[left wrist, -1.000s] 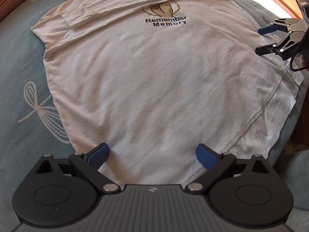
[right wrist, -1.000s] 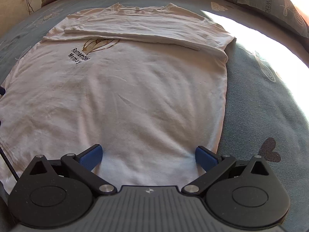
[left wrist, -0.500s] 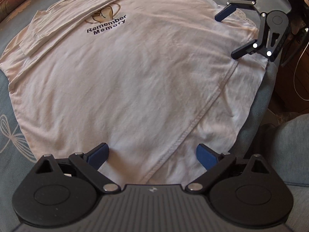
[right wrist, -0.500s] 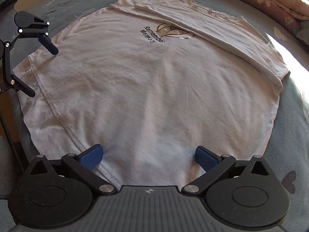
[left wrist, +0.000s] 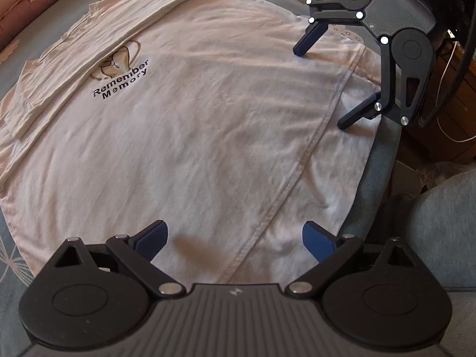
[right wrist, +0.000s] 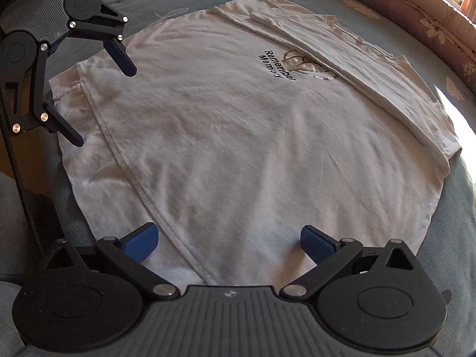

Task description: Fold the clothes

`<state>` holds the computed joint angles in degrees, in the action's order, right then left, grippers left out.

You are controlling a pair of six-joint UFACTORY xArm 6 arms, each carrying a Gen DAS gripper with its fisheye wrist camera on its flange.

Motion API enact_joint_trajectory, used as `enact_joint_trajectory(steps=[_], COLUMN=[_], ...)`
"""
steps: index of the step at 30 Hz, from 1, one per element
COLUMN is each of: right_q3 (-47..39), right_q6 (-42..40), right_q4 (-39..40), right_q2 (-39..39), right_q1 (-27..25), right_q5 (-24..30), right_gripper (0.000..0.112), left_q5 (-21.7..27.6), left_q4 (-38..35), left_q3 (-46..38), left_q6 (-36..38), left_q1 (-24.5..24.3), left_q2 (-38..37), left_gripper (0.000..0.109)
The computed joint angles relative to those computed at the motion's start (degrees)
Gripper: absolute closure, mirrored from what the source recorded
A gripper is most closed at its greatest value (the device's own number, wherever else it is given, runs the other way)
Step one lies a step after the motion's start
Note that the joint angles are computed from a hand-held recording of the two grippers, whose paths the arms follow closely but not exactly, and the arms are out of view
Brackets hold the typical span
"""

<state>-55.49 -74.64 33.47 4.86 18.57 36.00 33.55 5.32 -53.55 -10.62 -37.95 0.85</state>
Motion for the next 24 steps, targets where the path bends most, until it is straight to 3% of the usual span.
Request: enact_joint_trajectory(steps=[6, 11, 18, 24], right_q3=[1.9, 1.9, 3.9, 8.7], right_q6=[0.4, -5.2, -25.6, -44.9], right_q4=[-2.1, 0.0, 4.3, 12.3], right_q2=[-1.9, -2.7, -5.5, -8.5], right_q1=[-2.2, -3.1, -4.0, -2.9], right_q5=[-0.8, 0.6, 6.4, 2.7], right_gripper=[0.009, 0.009, 0.009, 0.009], left_q5=[1.9, -0.1, -4.0, -7.1], left_q4=[1.4, 3.4, 2.2, 5.6], left_q3=[2.4, -0.7, -6.3, -9.1], left_q6=[-0.9, 1.8, 9.0, 11.4], left_q1=[-0.6, -2.2, -5.9, -7.8], left_q2=[-3.1, -0.7, 5.7, 9.8], left_gripper=[0.012, 0.012, 0.012, 0.012])
